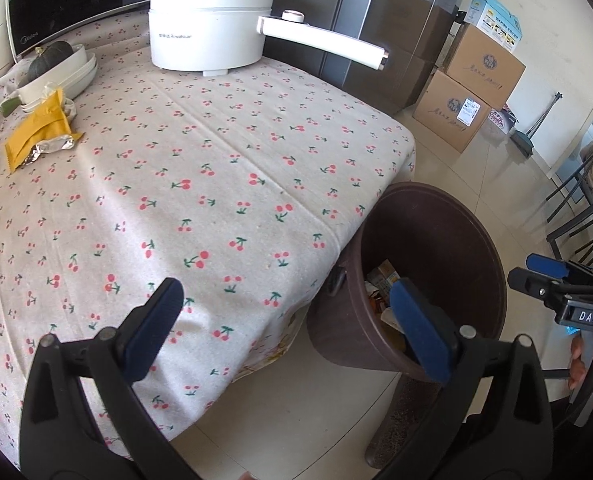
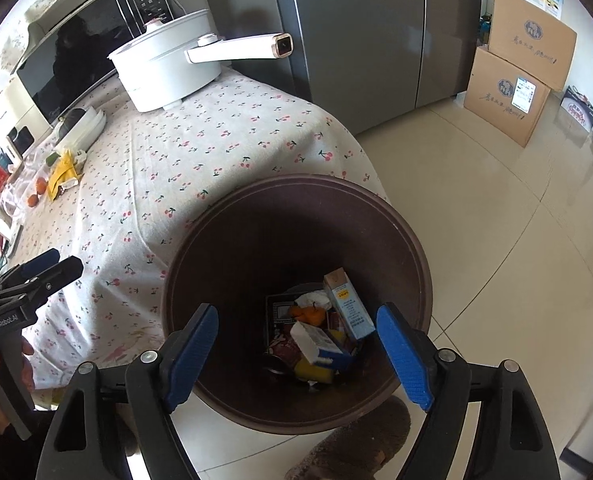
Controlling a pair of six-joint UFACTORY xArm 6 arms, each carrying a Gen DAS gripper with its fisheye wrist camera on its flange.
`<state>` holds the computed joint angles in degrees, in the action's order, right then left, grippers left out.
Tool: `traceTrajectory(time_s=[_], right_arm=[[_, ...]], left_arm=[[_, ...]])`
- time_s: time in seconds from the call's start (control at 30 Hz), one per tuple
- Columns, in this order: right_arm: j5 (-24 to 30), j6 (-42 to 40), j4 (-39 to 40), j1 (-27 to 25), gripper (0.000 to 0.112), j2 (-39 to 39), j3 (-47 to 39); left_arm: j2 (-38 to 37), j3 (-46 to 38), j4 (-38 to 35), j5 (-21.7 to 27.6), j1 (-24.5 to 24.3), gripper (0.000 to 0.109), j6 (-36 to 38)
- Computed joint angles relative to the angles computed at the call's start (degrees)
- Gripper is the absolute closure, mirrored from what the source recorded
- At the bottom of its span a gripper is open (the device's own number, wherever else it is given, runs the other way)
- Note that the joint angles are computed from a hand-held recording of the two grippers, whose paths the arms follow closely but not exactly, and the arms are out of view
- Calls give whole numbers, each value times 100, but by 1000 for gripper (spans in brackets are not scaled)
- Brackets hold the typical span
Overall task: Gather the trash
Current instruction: 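Open both tools to drop the box and persimmon into the bin, then move both tools back over the table toward the yellow snack bag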
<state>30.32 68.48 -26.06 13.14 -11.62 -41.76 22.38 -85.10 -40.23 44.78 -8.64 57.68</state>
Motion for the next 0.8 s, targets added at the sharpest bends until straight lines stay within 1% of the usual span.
traceTrajectory(time_s=[0.17,0.3,0.5,0.8], right_arm=[[67,-81,72,109,28,320,-390],[134,-140,31,206,27,567,-708],[285,-285,135,326,27,1059,-1305],[457,-567,176,563,27,1866,-2427]], left_arm=[[33,-99,102,24,165,6,-33],[132,-285,222,57,309,6,-199],[311,-666,217,214,584,6,-339],[777,-1457,480,475,1012,6,-741]])
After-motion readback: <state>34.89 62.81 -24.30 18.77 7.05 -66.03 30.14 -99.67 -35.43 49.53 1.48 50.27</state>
